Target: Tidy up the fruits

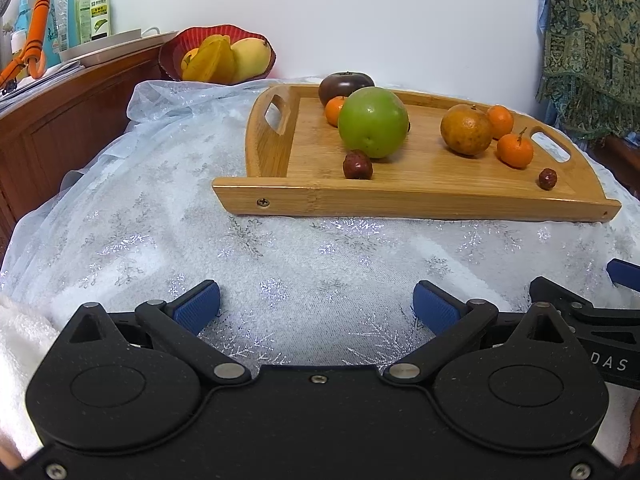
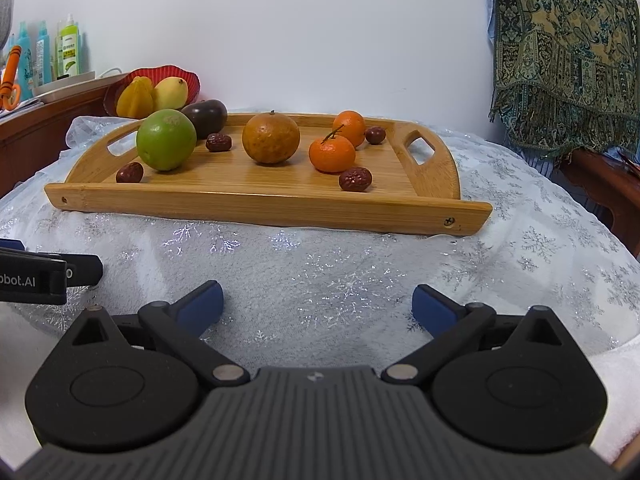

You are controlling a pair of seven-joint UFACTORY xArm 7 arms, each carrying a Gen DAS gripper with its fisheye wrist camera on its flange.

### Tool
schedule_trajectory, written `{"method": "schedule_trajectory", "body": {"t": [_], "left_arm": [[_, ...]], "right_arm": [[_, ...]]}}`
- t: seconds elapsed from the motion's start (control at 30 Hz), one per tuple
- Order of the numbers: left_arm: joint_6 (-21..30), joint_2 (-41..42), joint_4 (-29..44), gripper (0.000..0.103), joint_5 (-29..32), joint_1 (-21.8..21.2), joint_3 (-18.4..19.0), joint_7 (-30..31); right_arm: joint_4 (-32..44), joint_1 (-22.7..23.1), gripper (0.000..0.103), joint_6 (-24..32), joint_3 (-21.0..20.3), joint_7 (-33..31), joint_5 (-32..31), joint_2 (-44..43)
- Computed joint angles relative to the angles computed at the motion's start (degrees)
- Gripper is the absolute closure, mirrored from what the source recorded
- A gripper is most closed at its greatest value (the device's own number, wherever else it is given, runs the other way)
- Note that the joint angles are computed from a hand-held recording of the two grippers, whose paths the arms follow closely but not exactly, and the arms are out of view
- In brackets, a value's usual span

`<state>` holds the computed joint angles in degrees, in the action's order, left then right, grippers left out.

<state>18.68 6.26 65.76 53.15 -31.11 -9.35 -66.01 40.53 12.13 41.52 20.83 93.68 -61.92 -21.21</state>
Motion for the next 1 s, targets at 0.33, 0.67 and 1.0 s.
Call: {"method": "schedule_trajectory", "body": {"t": [0.33,0.67,1.0], "left_arm": [[-0.01,0.02,0.02,0.000,0.22,-0.05,0.04,-0.07],[0.02,-0.01,-0.01,0.000,0.36,-0.06,0.04,-0.17],[0.18,0.01,0.04,0.000,0.89,-0.13,0.01,-0.59]], "right_arm": [[0.01,0.06,0.000,0.06,-0.01,0.06,-0.06,0.02],[0.01,0.12,0.000,0.09,-0.04,0.10,-0.10,0.04],[-0.02,0.14,0.000,0.07,-0.05,0.21,-0.21,0.07]]}}
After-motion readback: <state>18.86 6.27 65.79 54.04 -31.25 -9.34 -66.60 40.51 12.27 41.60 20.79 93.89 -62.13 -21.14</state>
